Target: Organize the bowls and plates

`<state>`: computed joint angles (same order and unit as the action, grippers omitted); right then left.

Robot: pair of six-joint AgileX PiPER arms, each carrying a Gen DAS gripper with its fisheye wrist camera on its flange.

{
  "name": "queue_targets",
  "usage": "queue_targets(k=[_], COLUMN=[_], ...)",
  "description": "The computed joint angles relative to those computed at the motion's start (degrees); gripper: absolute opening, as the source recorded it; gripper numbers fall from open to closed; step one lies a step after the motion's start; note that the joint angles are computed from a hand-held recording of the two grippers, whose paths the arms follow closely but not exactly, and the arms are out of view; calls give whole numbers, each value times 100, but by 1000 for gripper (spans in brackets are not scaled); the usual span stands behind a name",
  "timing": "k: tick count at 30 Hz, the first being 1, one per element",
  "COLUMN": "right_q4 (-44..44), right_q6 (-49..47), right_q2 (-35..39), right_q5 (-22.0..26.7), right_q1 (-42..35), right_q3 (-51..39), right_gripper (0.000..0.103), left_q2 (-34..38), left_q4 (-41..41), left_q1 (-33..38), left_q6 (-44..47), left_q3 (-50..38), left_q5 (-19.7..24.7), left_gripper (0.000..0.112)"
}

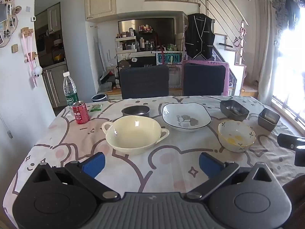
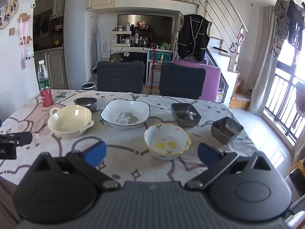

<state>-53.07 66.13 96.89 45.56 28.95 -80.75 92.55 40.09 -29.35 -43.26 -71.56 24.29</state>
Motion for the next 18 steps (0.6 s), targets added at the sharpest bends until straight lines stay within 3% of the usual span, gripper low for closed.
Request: queue_targets(k=[18], right_q4=[49], right_q6=[-40], right_q2=[6], right_q5=[10], right_q1=[3], right_q3=[-26], right_gripper=[103], left_q2=[-2], left_q4=[144], left_q1=[-132], left_q6=[-203], left_q3=[19], left_q5=[29], left_gripper=[103])
